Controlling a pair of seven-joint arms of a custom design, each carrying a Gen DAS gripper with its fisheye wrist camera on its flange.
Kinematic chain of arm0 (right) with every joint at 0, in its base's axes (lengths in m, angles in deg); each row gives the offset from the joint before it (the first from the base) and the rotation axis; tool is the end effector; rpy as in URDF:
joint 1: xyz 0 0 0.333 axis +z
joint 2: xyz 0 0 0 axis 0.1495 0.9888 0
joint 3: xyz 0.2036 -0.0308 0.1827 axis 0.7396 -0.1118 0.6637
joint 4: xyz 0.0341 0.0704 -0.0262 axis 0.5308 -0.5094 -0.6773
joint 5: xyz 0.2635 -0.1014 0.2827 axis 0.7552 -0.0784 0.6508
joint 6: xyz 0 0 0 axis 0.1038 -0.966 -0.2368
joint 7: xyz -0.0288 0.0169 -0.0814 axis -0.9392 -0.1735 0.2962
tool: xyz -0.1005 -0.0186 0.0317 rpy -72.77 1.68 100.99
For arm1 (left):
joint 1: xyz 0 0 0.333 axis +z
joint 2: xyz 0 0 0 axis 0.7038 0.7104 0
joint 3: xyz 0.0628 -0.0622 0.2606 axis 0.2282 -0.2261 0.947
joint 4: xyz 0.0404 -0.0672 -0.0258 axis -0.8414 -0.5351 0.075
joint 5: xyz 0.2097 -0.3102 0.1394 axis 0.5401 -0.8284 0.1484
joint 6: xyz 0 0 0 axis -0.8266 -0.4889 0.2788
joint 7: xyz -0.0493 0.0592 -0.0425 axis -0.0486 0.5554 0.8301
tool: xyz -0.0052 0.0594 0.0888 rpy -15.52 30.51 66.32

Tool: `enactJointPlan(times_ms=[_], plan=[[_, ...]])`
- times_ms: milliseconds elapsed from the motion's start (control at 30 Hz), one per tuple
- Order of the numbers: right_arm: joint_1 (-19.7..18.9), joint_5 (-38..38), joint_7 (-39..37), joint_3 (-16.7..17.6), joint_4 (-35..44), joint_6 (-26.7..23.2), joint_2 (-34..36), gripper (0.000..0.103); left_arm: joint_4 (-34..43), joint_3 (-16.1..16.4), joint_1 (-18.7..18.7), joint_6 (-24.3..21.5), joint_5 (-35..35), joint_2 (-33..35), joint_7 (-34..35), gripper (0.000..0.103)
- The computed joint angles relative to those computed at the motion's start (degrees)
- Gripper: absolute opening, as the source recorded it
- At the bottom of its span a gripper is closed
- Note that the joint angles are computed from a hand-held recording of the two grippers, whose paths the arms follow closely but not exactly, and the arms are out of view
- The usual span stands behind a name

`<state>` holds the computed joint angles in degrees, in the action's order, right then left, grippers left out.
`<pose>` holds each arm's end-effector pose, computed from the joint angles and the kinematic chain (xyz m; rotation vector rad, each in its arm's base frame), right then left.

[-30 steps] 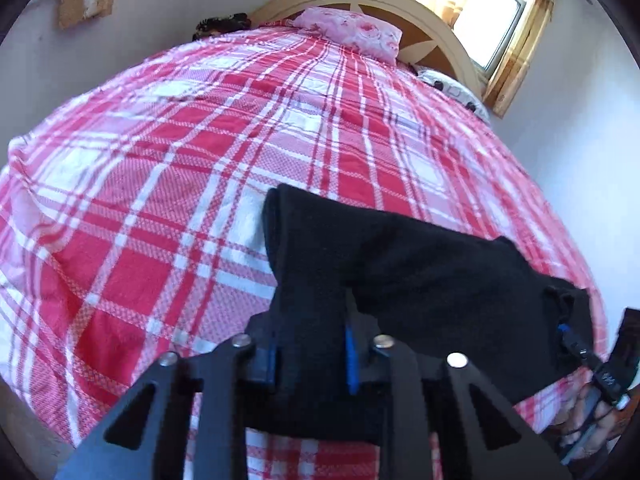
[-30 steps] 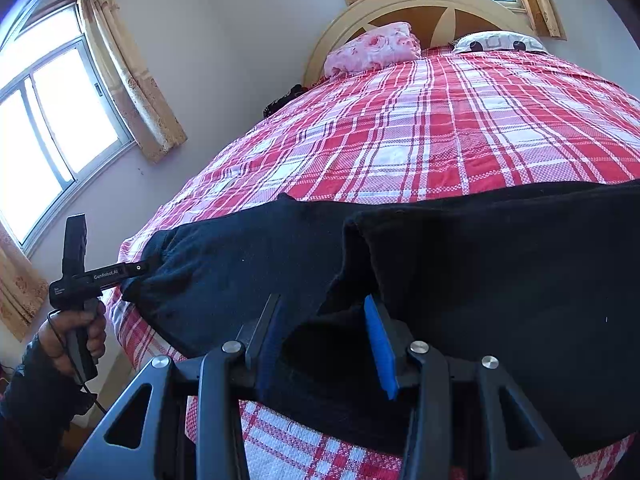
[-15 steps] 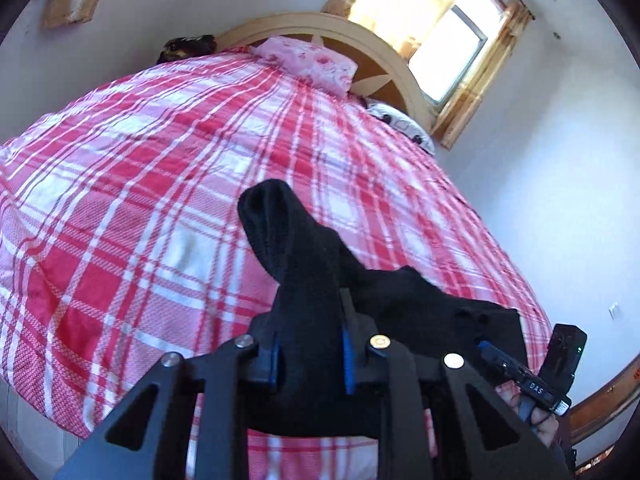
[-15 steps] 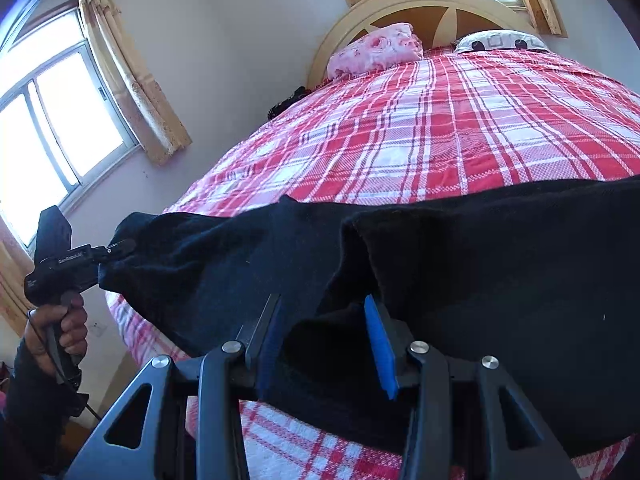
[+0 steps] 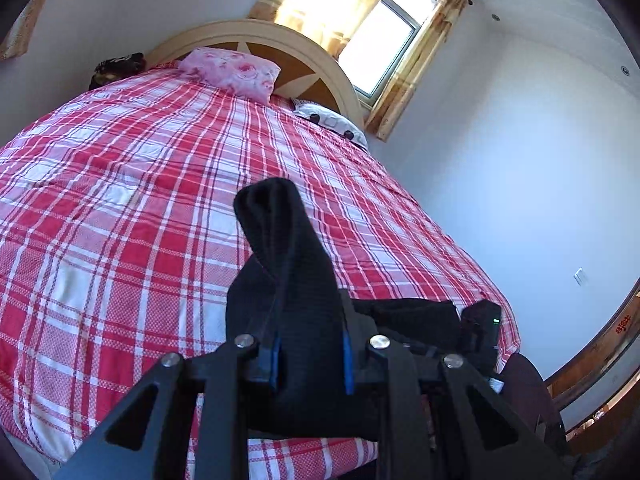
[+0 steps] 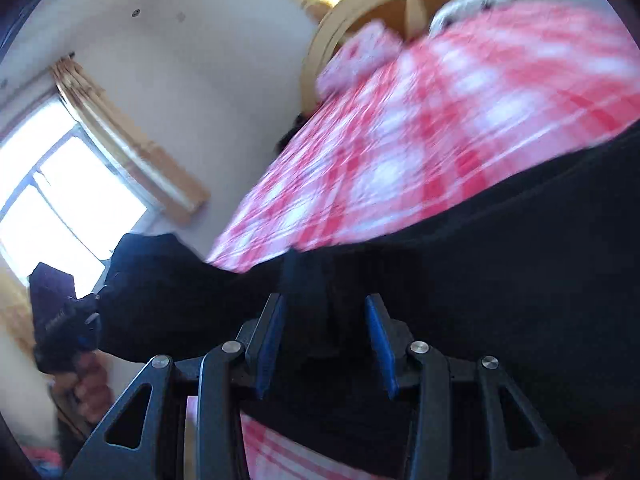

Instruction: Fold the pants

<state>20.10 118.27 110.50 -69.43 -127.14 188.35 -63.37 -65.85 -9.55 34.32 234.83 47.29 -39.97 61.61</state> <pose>0.5117 0.0889 0.4703 -1.6463 1.2108 0.2507 0.4006 -0.3312 0.5654 -1.9633 1.4748 -1.3757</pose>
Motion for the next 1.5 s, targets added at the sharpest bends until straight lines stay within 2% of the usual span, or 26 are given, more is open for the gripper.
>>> enactJointPlan(times_ms=[33, 67, 133, 200, 267, 433, 533, 633, 833, 1033, 1167, 1333, 1500], plan=[[-1.0, -1.19, 1.02, 1.93, 0.97, 0.81, 1.21, 0.044, 0.29, 0.03, -0.14, -0.13, -0.06, 0.27, 0.3, 0.023], [0.0, -2.32, 0.98, 2.64, 0.94, 3.91, 1.43, 0.046, 0.59, 0.03, -0.21, -0.18, -0.03, 0.55, 0.47, 0.023], [1.45, -4.07, -1.26, 2.53, 1.4, 4.98, 1.59, 0.053, 1.47, -0.13, -0.23, -0.41, 0.08, 1.42, 0.41, 0.023], [1.35, -4.93, -1.27, 1.51, 1.87, 2.21, 1.24, 0.053, 2.5, -0.04, -0.51, -0.49, 0.23, 2.54, 0.76, 0.023], [0.62, -2.62, -2.04, -0.08, 0.82, 0.71, -0.2, 0.053, 3.95, -0.11, -1.01, -0.49, 0.45, 4.05, 1.04, 0.023], [-2.1, 1.57, -0.21, -2.33, -3.83, 7.28, -5.88, 0.053, 10.73, 0.98, -3.32, 0.34, 0.38, 10.21, 4.84, 0.023], [-3.74, 1.21, 6.54, -2.95, -5.56, 13.29, -7.68, 0.053, 15.49, 1.84, -5.17, 0.9, 0.57, 14.07, 7.31, 0.023], [-4.42, 3.0, 8.49, -5.33, -7.5, 13.98, -9.58, 0.053, 20.74, 2.64, -7.39, 0.98, -0.03, 18.29, 10.31, 0.023], [-5.13, 1.86, 9.44, -6.57, -8.51, 15.93, -10.48, 0.053, 29.65, 4.19, -11.96, -0.29, -6.43, 25.97, 20.12, 0.023], [-5.23, 2.62, 9.28, -7.21, -8.84, 16.19, -10.46, 0.053, 41.18, 4.63, -15.88, -4.45, -12.11, 34.9, 29.8, 0.023], [-5.43, 4.01, 9.44, -7.28, -10.11, 18.32, -11.88, 0.053, 50.6, 4.99, -18.55, -7.69, -14.9, 42.1, 35.09, 0.023], [-5.31, 9.09, 6.68, -7.73, -11.21, 24.46, -14.04, 0.053, 63.3, 6.33, -22.71, -14.84, -16.65, 51.5, 40.66, 0.023], [-5.76, 9.64, 6.92, -8.28, -10.93, 25.87, -13.77, 0.053, 79.57, 7.48, -27.18, -23.34, -19.66, 62.81, 46.02, 0.023]])
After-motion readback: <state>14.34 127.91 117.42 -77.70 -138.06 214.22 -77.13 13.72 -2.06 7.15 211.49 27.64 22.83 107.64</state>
